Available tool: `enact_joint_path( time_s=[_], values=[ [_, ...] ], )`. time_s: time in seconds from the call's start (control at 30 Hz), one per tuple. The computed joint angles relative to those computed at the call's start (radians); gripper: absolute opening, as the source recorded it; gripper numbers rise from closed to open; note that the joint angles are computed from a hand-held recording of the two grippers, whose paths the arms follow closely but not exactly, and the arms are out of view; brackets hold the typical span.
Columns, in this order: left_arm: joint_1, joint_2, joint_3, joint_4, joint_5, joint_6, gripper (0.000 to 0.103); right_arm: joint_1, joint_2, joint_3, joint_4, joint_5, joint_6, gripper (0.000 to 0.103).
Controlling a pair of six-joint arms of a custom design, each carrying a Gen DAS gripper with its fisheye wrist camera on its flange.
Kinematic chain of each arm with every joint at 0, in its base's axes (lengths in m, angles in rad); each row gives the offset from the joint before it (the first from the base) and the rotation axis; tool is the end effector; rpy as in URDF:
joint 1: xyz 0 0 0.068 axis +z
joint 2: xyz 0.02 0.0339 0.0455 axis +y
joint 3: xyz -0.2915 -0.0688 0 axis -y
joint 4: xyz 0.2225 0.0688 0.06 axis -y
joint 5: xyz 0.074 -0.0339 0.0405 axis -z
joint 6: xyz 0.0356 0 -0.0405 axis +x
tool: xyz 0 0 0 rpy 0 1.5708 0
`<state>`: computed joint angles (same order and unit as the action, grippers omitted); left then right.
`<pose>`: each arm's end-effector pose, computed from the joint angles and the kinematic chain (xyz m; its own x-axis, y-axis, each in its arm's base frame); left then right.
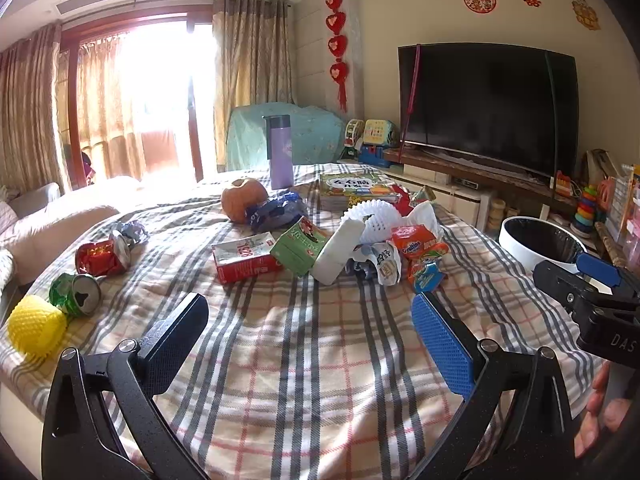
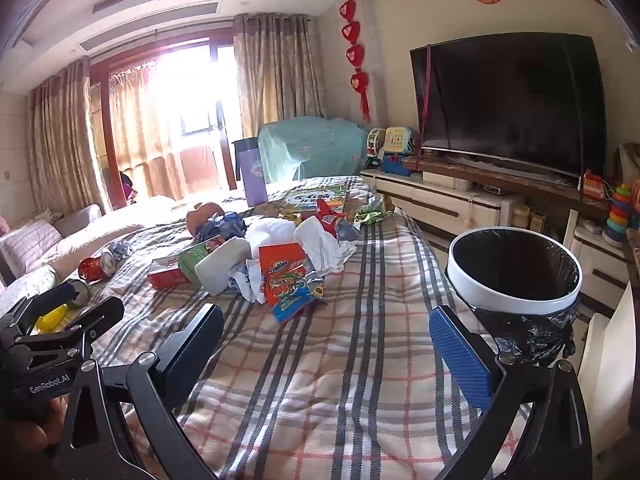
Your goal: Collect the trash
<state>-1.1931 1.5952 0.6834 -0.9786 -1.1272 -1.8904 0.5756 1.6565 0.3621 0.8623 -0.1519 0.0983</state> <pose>0.0973 -0.1580 0.1810 -0.3681 -0.1771 -0.9128 -0.4906 0.8709 0.0289 0.2173 0.1474 0.1605 -0.4137 -0.1528 -0.8975 -0.6157 0.7731 0.1522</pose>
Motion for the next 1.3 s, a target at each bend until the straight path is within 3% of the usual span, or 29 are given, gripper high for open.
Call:
enact_joint_path(
  time_s=[0.27,1.3],
  values=[
    [0.014,-0.010,-0.020,0.041,0.000,0.023,0.103,0.000,0.006,-0.001,0.009,0.002,0.000,0.103],
    [-0.001,0.006,-0.019,0.037,0.004,0.001,0.103,0.009,0.017,-0.008,0.033,-0.029,-0.002,0.103]
  ],
)
